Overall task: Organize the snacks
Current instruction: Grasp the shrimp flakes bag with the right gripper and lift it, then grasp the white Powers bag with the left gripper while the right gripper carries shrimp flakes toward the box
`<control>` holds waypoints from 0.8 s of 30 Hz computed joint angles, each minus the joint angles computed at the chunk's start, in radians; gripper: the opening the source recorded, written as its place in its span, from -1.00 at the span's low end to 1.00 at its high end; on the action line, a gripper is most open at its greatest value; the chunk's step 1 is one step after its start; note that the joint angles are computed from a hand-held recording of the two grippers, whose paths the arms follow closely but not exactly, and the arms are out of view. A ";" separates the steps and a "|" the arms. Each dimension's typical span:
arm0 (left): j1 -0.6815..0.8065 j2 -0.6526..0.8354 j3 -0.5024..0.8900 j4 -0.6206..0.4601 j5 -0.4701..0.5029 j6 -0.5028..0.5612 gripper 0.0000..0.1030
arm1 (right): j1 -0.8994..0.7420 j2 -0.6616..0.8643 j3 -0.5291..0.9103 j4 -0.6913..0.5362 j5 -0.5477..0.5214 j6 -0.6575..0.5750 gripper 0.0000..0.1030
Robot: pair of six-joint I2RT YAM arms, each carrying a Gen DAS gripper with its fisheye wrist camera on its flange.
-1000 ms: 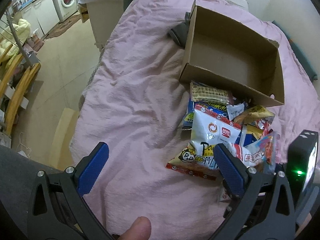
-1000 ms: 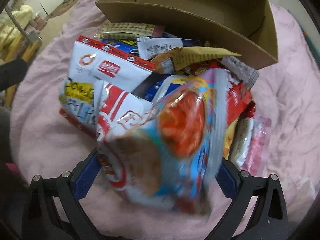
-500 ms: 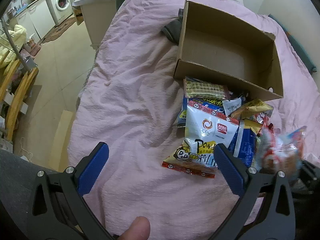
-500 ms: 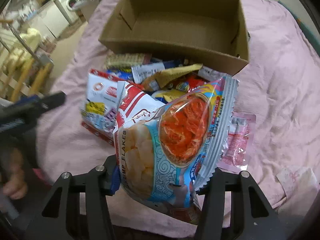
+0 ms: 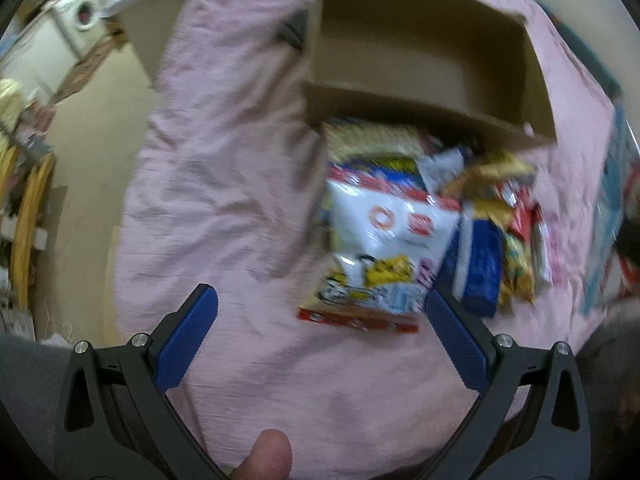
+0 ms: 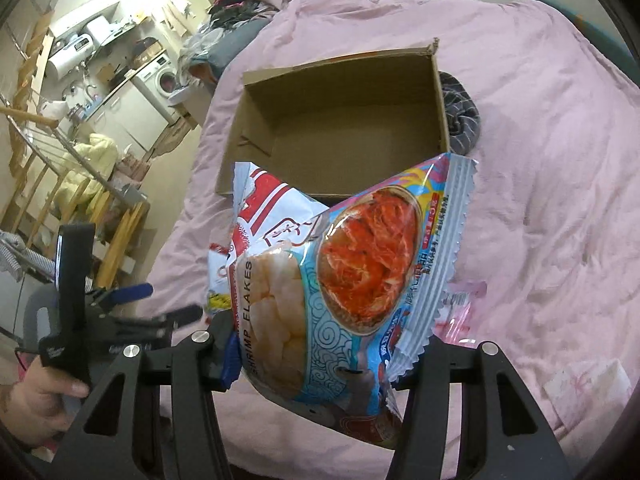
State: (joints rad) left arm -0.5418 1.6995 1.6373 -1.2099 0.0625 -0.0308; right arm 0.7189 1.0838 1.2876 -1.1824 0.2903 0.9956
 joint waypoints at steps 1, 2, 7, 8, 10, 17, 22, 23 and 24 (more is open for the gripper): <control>-0.011 0.020 0.011 -0.015 0.001 0.016 1.00 | -0.009 -0.011 -0.019 0.012 -0.004 -0.004 0.08; -0.025 0.041 0.022 -0.025 0.001 0.032 1.00 | -0.009 -0.019 -0.043 0.028 -0.004 0.003 0.08; -0.093 0.109 0.044 -0.024 -0.040 0.048 1.00 | -0.068 -0.004 -0.077 0.087 -0.031 -0.019 0.08; -0.106 0.123 0.049 -0.021 -0.047 0.041 1.00 | -0.069 -0.009 -0.080 0.089 -0.030 -0.020 0.08; -0.127 0.138 0.049 -0.007 -0.070 0.034 1.00 | -0.063 -0.009 -0.085 0.092 -0.024 -0.016 0.08; -0.153 0.167 0.040 0.021 -0.079 -0.013 1.00 | -0.052 0.015 -0.081 0.088 -0.020 -0.011 0.08; -0.158 0.160 0.026 0.038 -0.078 -0.012 0.68 | -0.085 0.028 -0.086 0.105 -0.044 -0.031 0.08; -0.154 0.167 0.031 0.034 -0.075 -0.008 0.53 | -0.088 0.030 -0.089 0.109 -0.045 -0.036 0.08; -0.150 0.182 0.046 0.031 -0.078 -0.004 0.48 | -0.087 0.034 -0.087 0.109 -0.042 -0.039 0.08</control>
